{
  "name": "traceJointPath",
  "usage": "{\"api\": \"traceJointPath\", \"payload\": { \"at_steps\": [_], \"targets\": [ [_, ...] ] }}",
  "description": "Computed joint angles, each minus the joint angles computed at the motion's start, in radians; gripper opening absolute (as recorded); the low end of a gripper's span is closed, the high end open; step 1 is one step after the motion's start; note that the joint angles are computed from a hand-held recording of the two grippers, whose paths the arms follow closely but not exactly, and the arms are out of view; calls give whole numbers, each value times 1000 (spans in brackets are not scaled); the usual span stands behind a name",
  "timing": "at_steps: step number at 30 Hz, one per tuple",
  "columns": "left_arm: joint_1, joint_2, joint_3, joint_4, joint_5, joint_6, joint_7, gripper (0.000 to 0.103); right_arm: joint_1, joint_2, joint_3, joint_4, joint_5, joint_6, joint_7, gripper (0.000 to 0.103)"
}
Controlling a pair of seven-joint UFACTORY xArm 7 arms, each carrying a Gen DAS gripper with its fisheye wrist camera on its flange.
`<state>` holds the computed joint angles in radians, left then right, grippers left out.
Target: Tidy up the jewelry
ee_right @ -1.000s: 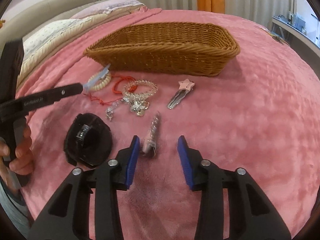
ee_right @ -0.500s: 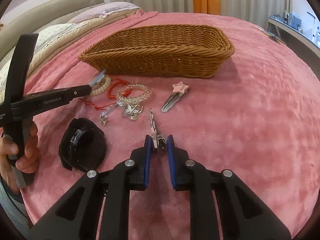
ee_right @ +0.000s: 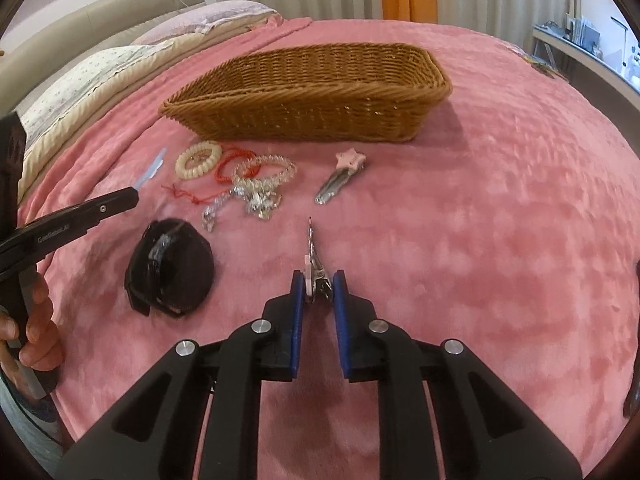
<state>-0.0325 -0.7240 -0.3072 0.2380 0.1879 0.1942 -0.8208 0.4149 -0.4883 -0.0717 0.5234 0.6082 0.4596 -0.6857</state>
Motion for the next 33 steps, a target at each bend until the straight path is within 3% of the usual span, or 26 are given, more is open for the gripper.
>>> {"api": "traceJointPath", "payload": {
  "at_steps": [4,8,17,20,25,28,29,33],
  "targets": [
    [5,-16,-12,-22,7,-20,-9,11,-14,-12,1,-1,-26,40,-4,17],
    [-8,-19,7,-42,-2,-59,6,11,-17,-19,-2,2,-24,63,-12,34],
    [-19,-31,12,-62,-25,-79,35,11,-35,65,41,54,-33,19,47,34],
    [-18,-33,1,-60,-28,-75,36,11,-35,55,60,36,-64,-13,51,19],
    [-24,-31,1,-61,-30,-79,40,11,-10,11,37,17,-82,29,26,20],
    [-30,-32,11,-68,-35,-91,49,11,-20,-13,36,6,-103,44,10,37],
    [-31,-33,12,-69,-37,-94,51,11,-27,-19,43,-1,-114,34,16,52],
    [-28,-38,5,-72,-40,-98,56,11,-19,-29,34,-9,-134,8,-1,54]
  ]
}}
